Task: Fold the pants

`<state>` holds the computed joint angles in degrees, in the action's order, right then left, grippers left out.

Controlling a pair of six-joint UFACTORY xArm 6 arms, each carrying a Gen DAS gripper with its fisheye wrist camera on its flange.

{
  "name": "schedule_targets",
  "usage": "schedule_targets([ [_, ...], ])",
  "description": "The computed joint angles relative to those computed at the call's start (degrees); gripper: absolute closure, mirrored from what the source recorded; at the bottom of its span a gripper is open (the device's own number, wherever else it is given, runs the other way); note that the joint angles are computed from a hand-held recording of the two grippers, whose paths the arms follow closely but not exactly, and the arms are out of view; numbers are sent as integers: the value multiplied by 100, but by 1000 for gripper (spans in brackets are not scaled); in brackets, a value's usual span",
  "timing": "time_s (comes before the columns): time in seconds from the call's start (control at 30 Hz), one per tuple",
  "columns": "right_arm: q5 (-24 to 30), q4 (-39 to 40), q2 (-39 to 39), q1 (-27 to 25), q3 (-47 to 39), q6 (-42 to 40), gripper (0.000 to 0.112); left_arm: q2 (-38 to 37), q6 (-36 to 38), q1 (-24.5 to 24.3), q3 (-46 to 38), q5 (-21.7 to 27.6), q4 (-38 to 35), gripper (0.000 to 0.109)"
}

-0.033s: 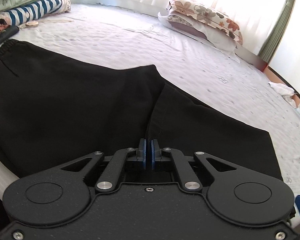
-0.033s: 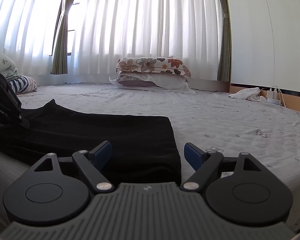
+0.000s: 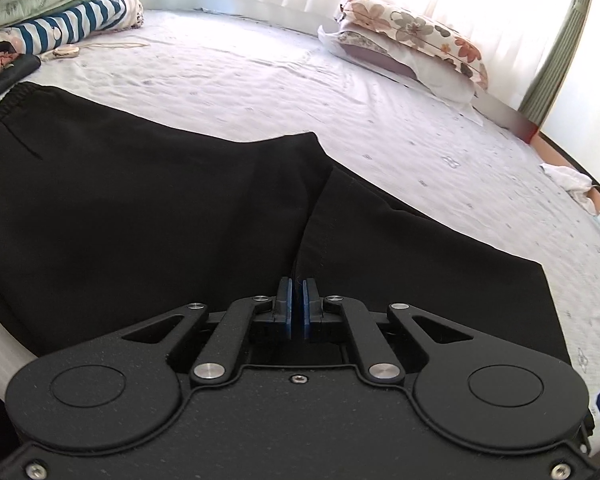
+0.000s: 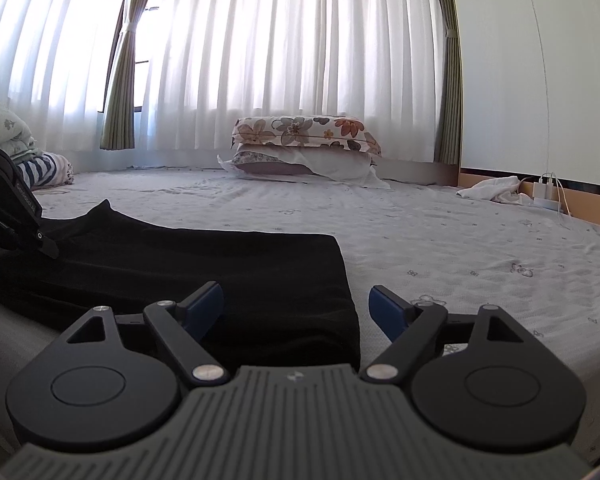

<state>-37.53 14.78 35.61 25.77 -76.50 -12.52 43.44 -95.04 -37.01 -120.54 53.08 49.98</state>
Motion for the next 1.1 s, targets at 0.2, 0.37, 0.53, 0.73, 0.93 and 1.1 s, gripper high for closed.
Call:
schedule_targets([
  [0.2, -7, 198, -138, 4, 220, -171, 21, -21, 54, -43, -64, 539, 76, 103],
  [0.37, -112, 159, -495, -60, 816, -205, 19, -480, -314, -30, 598, 202, 309, 103],
  [0.53, -178, 431, -704, -72, 1081, -255, 17, -486, -328, -207, 566, -394, 799, 102],
  [0.73, 209, 2113, -430, 235, 383, -1803, 17, 193, 358, -295, -177, -706, 35, 98],
  [0.93, 331, 2416, -202, 275, -17, -2131, 17, 229, -38, -462, -2, -519, 438, 101],
  [1.1, 500, 3571, -46, 281, -420, -2740, 14, -44, -346, -337, 515, -874, 495, 105],
])
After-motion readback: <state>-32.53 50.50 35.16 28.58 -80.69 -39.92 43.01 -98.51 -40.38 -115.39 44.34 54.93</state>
